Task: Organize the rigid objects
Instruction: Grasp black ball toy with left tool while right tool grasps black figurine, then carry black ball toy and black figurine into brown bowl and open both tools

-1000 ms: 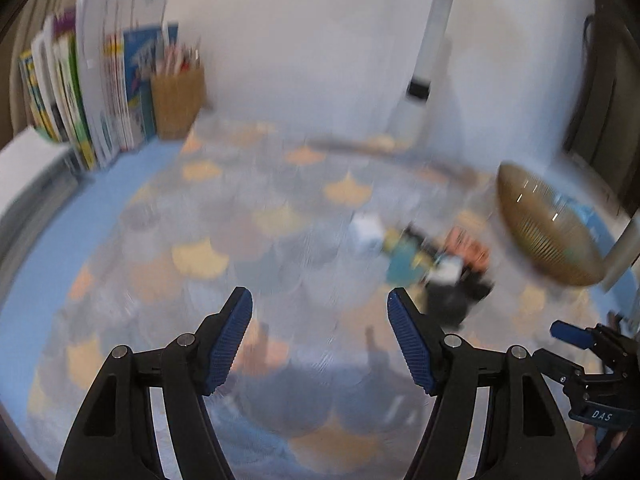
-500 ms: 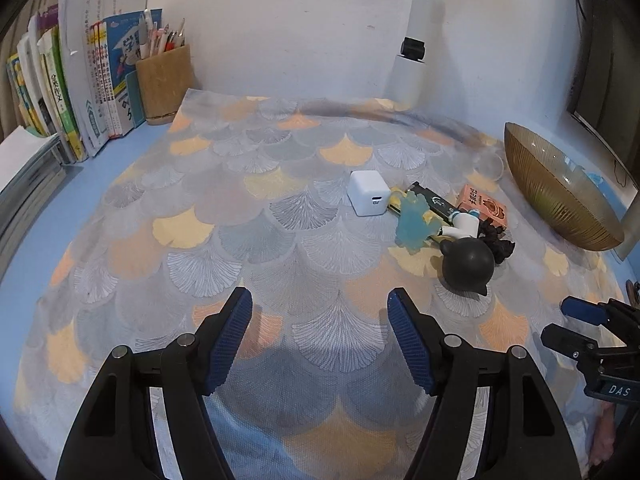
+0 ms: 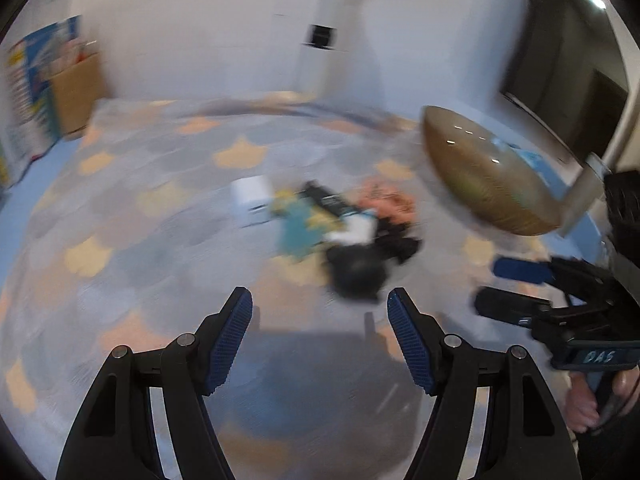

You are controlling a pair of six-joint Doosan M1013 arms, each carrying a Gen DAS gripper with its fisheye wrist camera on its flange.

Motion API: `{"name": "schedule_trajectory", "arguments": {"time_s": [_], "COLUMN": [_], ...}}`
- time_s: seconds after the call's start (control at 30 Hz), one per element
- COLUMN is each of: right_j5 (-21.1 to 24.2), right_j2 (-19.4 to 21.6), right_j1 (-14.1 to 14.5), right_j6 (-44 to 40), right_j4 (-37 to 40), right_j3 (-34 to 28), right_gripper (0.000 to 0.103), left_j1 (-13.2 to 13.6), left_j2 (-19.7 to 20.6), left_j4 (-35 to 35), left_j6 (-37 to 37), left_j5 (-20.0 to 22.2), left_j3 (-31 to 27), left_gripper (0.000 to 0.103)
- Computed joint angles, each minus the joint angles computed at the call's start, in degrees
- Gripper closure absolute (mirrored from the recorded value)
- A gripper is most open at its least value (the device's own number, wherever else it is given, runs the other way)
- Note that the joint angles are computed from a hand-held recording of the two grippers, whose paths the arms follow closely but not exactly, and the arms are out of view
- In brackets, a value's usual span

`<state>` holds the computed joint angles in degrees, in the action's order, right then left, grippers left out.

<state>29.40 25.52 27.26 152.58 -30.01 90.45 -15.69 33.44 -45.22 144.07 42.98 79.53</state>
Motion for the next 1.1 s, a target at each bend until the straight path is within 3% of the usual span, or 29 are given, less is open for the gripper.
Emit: {"name": "schedule_trajectory", "arguments": {"time_s": [0.1,0.2,0.27,0.33,0.57,0.73,0.8,0.83,1.03,1.1], "right_j5": [4.9,4.2,3.7,3.7,1.7,2.5,4.7,5.8,4.7,1.4], "right_j2": [2.0,2.6,3.1,3.4,5.4,7.6,8.1,8.0,5.1,3.4], "right_j1": [0.2,-0.3,-0.6,-0.8,-2.0,-1.6,-0.6,-0.1,1.6,1.5], "right_j6": [-4.1,-8.2,-10.3,-11.7,-17.3,-17.5,-16.0,-15.3,-10.6,-10.7], "right_j4": [-1.5,0.4,1.5,2.4,9.5,10.1,6.5,4.7,2.1,4.8], "right_j3": [-3.3,-3.8,-4.3,-4.6,-7.0,-9.4,-10.2,-10.2,-5.2,-2.6], "right_gripper": [0.038,0.045,0.046,0.046,0.047,0.048,0.061,0.073,0.075,0.075], "left_j1": [-1.6,-2.4,-2.2,-2.0,0.7,1.4,1.5,1.6,1.9,1.9], "left_j2": [1.4,3.0,4.0,4.2,3.4,2.8,2.6,2.4,0.3,-0.2], "left_j4": [3.5,6.2,4.9,3.6,-2.1,-1.5,-1.0,-1.0,-1.5,-1.7], "left_j6": [-2.1,-5.1,-5.3,-4.7,-5.3,-5.9,-6.3,-6.1,-3.9,-3.5], "left_j5": [1.5,3.5,5.4,5.8,6.3,5.7,5.7,5.4,3.9,4.1], "left_j3": [-2.3,-4.5,-5.5,-5.6,-3.9,-2.5,-2.0,-1.6,1.9,2.7], "left_gripper": [0.035,0.043,0.059,0.066,0.066,0.066,0.066,0.066,0.066,0.066]}}
